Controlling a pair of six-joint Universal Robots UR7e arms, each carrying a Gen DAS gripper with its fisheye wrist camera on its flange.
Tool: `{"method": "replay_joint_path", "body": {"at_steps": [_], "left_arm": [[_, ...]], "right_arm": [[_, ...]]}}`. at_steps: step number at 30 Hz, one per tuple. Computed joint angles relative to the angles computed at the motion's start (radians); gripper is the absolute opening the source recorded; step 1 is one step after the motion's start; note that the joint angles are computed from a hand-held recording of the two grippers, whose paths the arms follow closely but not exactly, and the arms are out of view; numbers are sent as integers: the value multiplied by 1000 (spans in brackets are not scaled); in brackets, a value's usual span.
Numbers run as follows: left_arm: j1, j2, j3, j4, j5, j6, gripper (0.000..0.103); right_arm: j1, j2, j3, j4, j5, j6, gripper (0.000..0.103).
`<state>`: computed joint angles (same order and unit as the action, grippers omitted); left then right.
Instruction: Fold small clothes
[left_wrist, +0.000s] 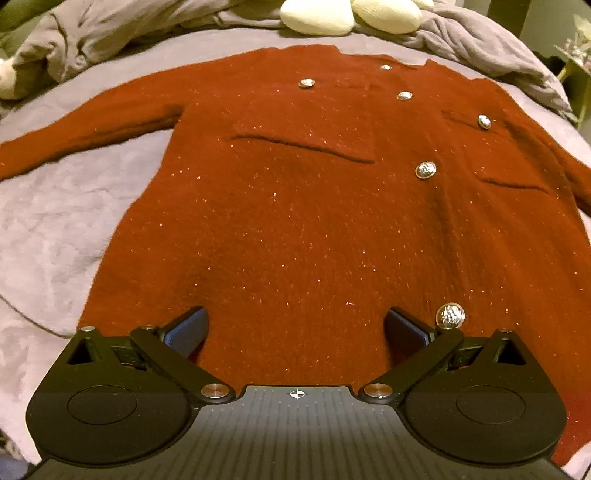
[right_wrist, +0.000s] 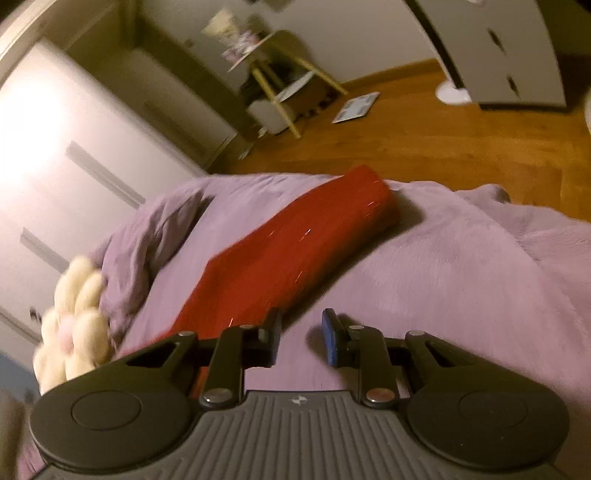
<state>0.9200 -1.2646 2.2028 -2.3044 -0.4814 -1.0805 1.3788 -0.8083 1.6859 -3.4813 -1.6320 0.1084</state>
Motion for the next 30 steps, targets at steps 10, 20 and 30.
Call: {"method": "replay_joint_path", "body": {"at_steps": [10, 20, 30], "left_arm": [[-3, -5, 12, -59, -2, 84, 103], [20, -33, -15, -403, -100, 390, 57], [143, 99, -193, -805, -421, 736, 68]], "right_arm": [[1, 60, -125, 54, -14, 55, 19], [176, 95, -114, -56, 37, -444, 9], [318, 111, 38, 232, 290, -820, 57]]}}
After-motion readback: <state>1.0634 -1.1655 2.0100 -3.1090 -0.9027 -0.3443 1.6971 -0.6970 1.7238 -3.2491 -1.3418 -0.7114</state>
